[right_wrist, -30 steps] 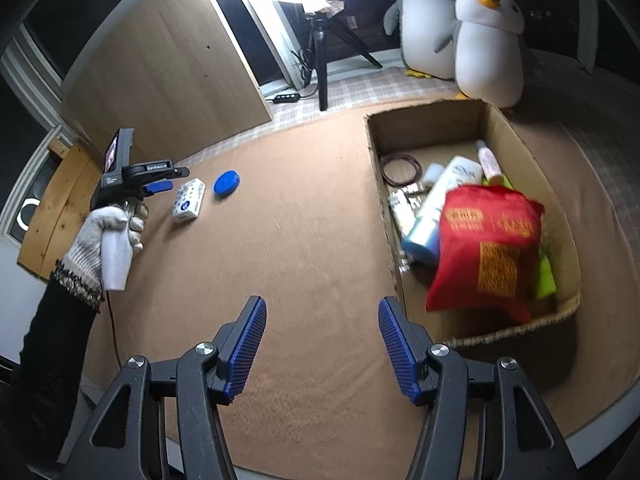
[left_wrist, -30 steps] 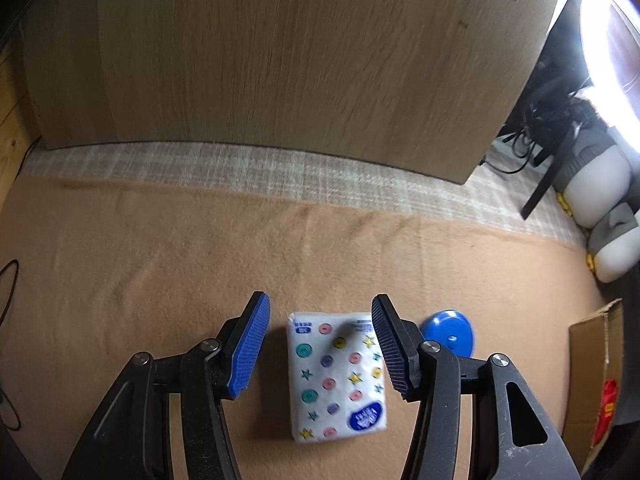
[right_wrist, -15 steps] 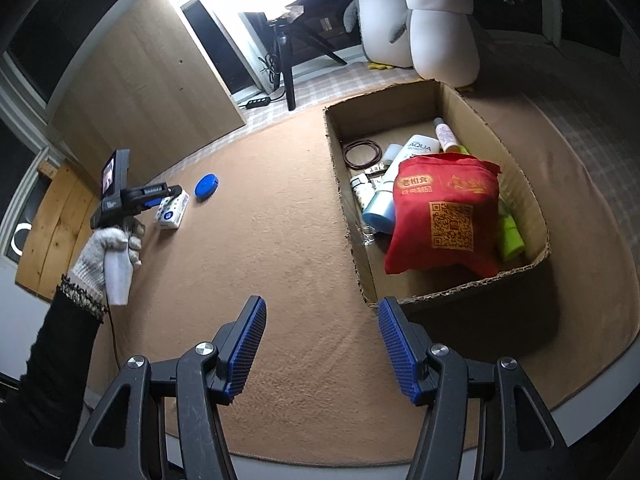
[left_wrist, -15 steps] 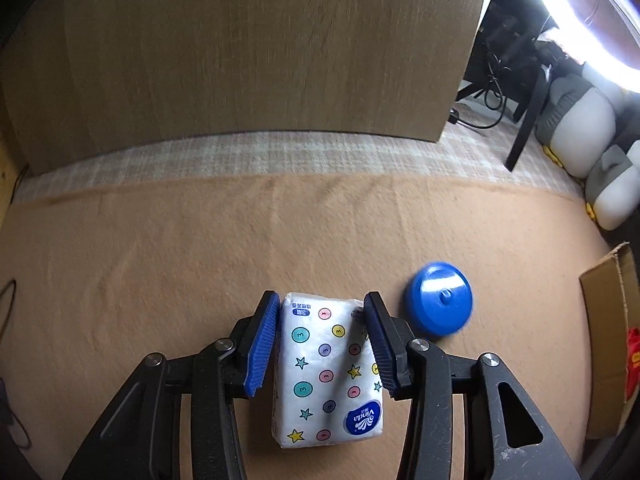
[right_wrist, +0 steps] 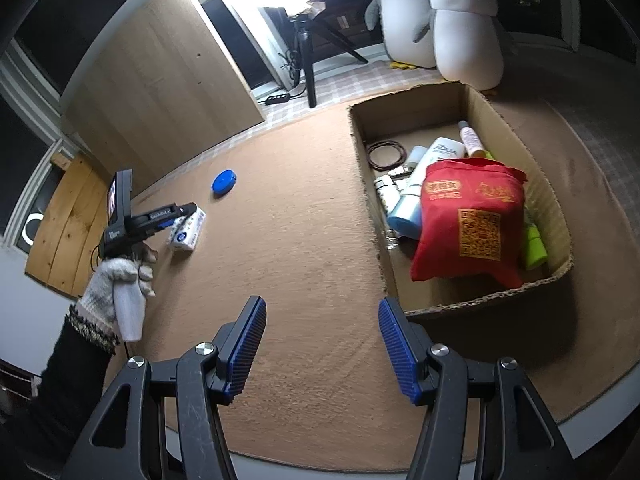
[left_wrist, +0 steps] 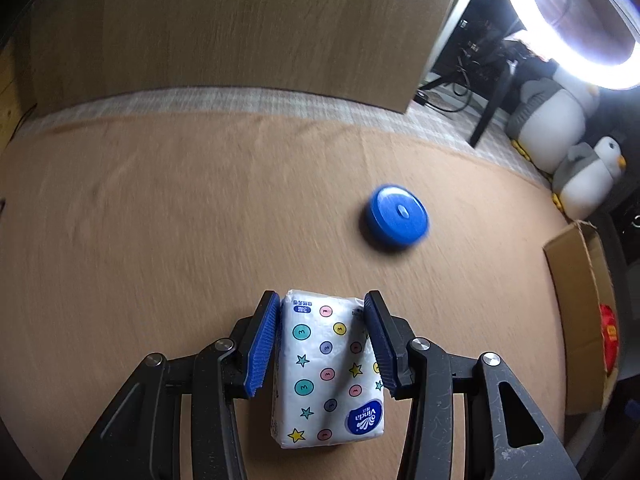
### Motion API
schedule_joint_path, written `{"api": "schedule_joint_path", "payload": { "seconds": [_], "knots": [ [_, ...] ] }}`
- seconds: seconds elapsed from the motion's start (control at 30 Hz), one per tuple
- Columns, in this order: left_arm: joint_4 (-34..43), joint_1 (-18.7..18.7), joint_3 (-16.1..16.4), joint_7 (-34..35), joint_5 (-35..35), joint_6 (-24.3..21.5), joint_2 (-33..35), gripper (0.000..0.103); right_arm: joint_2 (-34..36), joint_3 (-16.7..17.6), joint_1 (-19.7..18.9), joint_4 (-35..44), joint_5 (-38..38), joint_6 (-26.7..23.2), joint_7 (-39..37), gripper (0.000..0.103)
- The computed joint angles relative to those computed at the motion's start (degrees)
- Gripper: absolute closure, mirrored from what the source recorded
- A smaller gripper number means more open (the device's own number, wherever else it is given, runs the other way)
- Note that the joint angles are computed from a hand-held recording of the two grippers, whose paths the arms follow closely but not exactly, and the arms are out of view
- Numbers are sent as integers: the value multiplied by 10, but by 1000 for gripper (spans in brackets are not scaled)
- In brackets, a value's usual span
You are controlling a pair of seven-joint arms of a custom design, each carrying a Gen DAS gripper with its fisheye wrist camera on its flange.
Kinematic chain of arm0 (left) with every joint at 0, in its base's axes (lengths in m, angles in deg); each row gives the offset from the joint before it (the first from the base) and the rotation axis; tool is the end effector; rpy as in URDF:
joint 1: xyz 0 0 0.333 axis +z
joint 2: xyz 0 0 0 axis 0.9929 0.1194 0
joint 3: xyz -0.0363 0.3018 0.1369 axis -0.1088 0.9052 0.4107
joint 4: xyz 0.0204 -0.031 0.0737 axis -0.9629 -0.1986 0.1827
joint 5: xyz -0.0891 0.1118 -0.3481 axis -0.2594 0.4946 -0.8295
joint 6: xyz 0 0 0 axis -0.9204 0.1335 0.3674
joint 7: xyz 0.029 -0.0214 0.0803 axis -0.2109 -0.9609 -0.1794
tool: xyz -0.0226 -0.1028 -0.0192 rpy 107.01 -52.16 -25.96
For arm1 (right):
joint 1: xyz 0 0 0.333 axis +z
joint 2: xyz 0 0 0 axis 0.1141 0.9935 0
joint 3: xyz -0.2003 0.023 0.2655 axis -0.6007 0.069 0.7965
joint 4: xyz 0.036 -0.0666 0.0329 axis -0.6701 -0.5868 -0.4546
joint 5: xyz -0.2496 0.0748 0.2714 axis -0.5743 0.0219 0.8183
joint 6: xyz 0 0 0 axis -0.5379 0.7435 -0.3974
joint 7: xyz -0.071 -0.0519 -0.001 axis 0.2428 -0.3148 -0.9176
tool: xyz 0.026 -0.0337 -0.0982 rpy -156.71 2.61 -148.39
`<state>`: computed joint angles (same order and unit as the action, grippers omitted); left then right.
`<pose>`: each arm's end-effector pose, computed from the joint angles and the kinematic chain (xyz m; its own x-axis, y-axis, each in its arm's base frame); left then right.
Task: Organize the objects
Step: 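Lift the tissue pack with the left tool while the right tool grasps it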
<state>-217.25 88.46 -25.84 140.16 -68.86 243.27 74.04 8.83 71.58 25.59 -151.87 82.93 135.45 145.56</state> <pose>0.5254 -0.0326 0.3357 -0.0525 -0.9681 0.2451 -0.8893 -0.0663 -0.4525 0.2900 0.2696 0.4583 -0.1898 -0.9117 -0.3643 -0.8316 0.3465 -0.4339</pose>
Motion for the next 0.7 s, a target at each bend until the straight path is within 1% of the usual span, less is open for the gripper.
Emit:
{"api": "schedule_joint_path", "payload": {
  "seconds": [0.07,0.17,0.3,0.33,0.37,0.4,0.47,0.5,0.53,0.57,0.63,0.67,0.7],
  "knots": [
    [-28,3,-13,36,-56,1,-24,55,7,-2,3,4,0,5,-6,48],
    [-61,-18,-11,87,-141,3,-51,54,24,-5,7,9,1,18,-14,48],
    [-113,-50,7,142,-237,-15,-102,52,55,-10,17,23,3,36,-33,48],
    [-122,-58,15,153,-256,-28,-110,51,64,-9,18,28,2,39,-36,48],
    [-130,-75,25,175,-291,-37,-116,51,73,-8,18,32,0,41,-39,48],
    [-145,-86,16,184,-302,-14,-125,51,82,-9,20,37,-2,46,-43,48],
    [-179,-120,-2,154,-260,57,-137,53,101,-11,24,47,-5,53,-49,48],
    [-191,-134,-4,149,-255,75,-143,53,112,-13,28,53,-5,57,-54,48],
    [-198,-148,0,162,-272,79,-150,53,121,-15,31,58,-6,60,-57,48],
    [-207,-157,8,166,-282,68,-161,53,128,-16,33,62,-7,63,-59,48],
    [-216,-166,37,173,-293,26,-182,53,143,-18,36,71,-14,69,-61,48],
    [-223,-167,52,167,-282,-3,-195,53,149,-18,38,74,-16,72,-61,48],
    [-230,-166,64,155,-256,-21,-206,52,157,-22,43,78,-15,75,-65,48]
  ]
}}
